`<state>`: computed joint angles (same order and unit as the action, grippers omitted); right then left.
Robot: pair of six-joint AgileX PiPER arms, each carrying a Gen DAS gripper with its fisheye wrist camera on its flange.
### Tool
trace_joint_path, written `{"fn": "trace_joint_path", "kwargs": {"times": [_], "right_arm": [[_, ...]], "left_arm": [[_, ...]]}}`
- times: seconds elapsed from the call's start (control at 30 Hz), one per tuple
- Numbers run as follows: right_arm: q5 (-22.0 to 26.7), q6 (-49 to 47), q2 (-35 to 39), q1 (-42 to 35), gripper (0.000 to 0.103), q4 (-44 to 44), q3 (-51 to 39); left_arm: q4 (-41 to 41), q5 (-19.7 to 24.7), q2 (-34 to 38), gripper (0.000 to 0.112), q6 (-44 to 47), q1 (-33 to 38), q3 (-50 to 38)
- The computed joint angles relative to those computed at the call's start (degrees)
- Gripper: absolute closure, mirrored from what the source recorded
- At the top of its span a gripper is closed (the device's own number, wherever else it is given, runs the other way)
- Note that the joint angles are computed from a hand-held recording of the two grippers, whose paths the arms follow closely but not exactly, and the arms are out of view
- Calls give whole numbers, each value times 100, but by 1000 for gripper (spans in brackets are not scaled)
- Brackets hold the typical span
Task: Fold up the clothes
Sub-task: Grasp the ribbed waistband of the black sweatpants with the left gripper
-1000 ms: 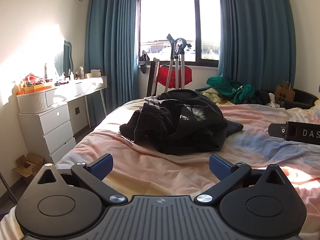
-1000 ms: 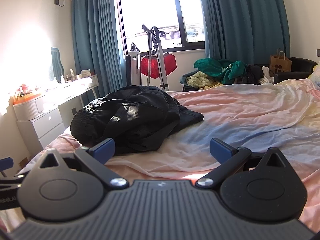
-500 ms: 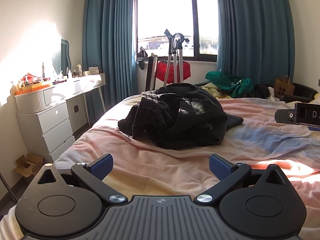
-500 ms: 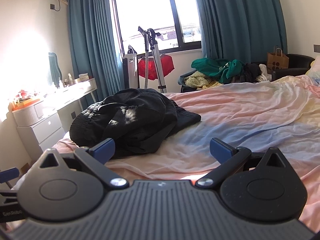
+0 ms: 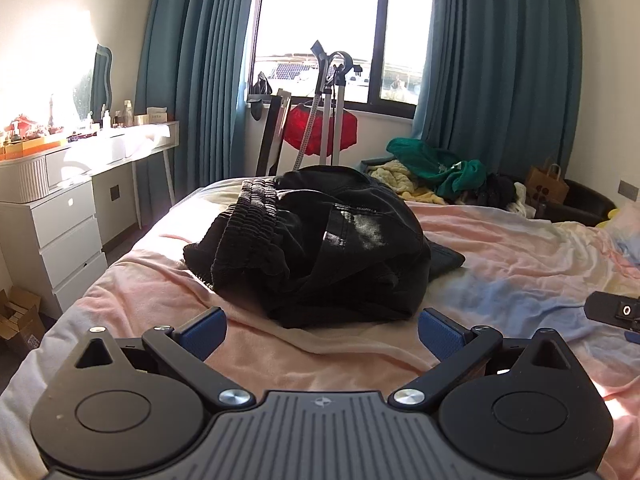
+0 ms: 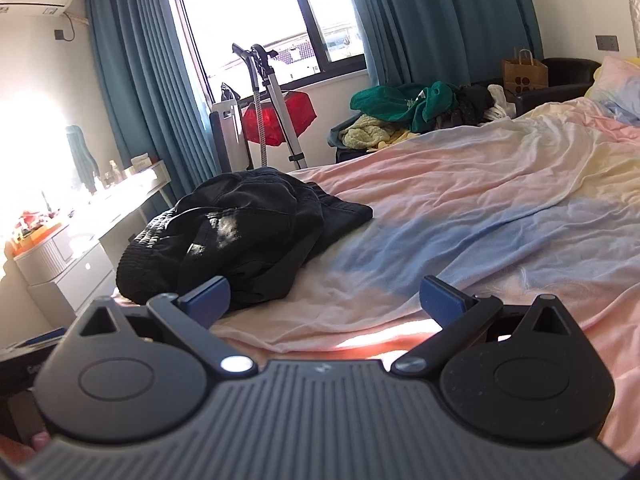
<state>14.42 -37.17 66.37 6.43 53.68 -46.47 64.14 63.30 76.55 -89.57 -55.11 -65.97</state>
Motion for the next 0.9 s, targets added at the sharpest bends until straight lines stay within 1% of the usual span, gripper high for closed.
{"fn": "trace_joint_path", "kwargs": {"times": [0.1, 0.17, 0.2, 0.3, 0.37, 0.43, 0.5, 0.57, 0.63, 0.7, 0.77, 0.8, 0.87, 0.9], "right_arm": [[121, -42, 170, -192, 0, 213, -81], [197, -27, 322, -285, 0, 299, -154], [266, -88, 437, -351, 0, 428, -204], [323, -230, 757, -446, 0, 690, -324], [334, -119, 994, -455, 0, 610, -436], [444, 37, 1258, -513, 0, 564, -590], [489, 6, 1469, -547, 0, 732, -690], [460, -43, 1681, -525, 0, 819, -802], [431, 11, 1883, -484, 0, 768, -923], [420, 103, 2062, -448, 0, 684, -1033], [397, 104, 2183, -415, 0, 682, -1092], [390, 118, 2247, -402, 0, 659, -1134], [394, 214, 2316, -390, 0, 564, -1185], [390, 220, 2333, -389, 0, 565, -1194]], "left_arm": [[-133, -1079, 274, 10, 254, 908, -264], [-351, -1876, 563, 12, 451, 1578, -523], [-529, -2188, 726, 13, 574, 1891, -686], [-856, -2617, 1251, 15, 848, 2627, -1293], [-840, -2744, 1575, 15, 1070, 3042, -1704], [-992, -2703, 1927, 15, 1566, 3394, -2184], [-1277, -2565, 2352, 15, 2210, 3747, -2797], [-1826, -2473, 2714, 15, 2806, 4062, -3363], [-2790, -2382, 3101, 15, 3574, 4438, -4020], [-3849, -2252, 3513, 17, 4321, 4805, -4699], [-4632, -2047, 3916, 19, 4812, 5059, -5342], [-4951, -1919, 4116, 22, 5005, 5158, -5668], [-5688, -1619, 4542, 23, 5361, 5367, -6411], [-6064, -1402, 4785, 23, 5532, 5470, -6851]]}}
